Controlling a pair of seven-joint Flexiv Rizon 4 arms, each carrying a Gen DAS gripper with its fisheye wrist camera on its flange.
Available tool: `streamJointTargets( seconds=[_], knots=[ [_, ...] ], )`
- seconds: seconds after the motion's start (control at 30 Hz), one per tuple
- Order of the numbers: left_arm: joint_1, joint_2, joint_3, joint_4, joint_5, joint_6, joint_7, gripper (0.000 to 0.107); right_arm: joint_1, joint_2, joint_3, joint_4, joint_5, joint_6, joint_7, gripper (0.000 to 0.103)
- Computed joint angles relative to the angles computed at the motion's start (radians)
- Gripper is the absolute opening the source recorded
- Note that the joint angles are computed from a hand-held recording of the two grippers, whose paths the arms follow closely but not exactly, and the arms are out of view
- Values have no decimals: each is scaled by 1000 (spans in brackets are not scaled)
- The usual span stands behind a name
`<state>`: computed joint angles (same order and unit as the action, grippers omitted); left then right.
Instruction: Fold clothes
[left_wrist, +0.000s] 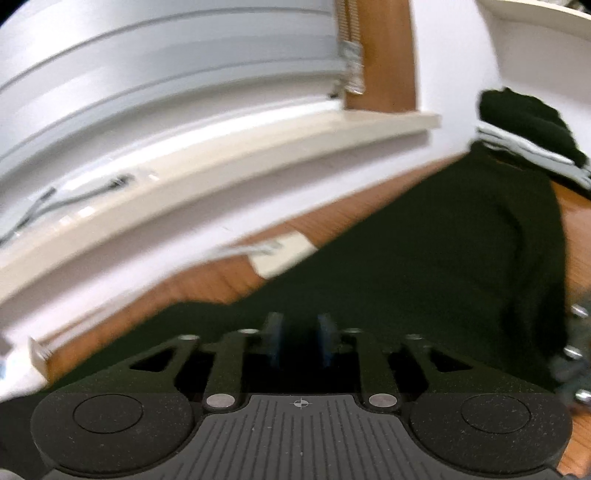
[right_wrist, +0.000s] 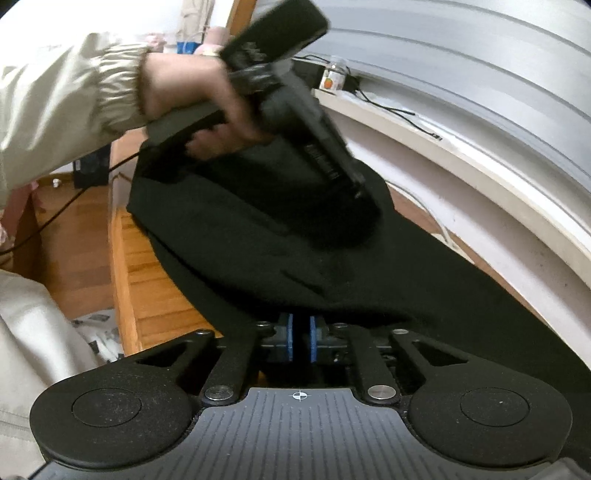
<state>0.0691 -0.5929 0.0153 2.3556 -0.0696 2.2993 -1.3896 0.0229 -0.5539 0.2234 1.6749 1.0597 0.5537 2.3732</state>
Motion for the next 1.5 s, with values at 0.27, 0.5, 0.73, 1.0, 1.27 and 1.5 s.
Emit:
streamJointTargets(
  seconds=[0.27, 0.5, 0.73, 1.0, 1.27, 1.5],
  knots=[
    [142, -22, -35, -94, 66, -99, -15, 71, -105, 16, -7, -35, 66, -208, 67, 4],
    [209, -50, -73, -115, 125, -166, -19, 4, -76, 11, -21, -24, 62, -164, 52, 4],
    [-20, -93, 89, -121, -110, 68, 56, 3, -71, 18, -34, -35, -24, -243, 104, 4],
    [-101, -187, 87, -192, -322, 43, 189, 5, -59, 36, -59, -4, -69, -228, 54, 3],
    [21, -118, 15, -56, -169, 165, 1, 57, -79, 14, -59, -32, -23, -205, 30, 7],
    [22, -108, 4, -12, -86, 177, -74, 67, -131, -128, -74, -235, 93, -118, 334, 29]
  ],
)
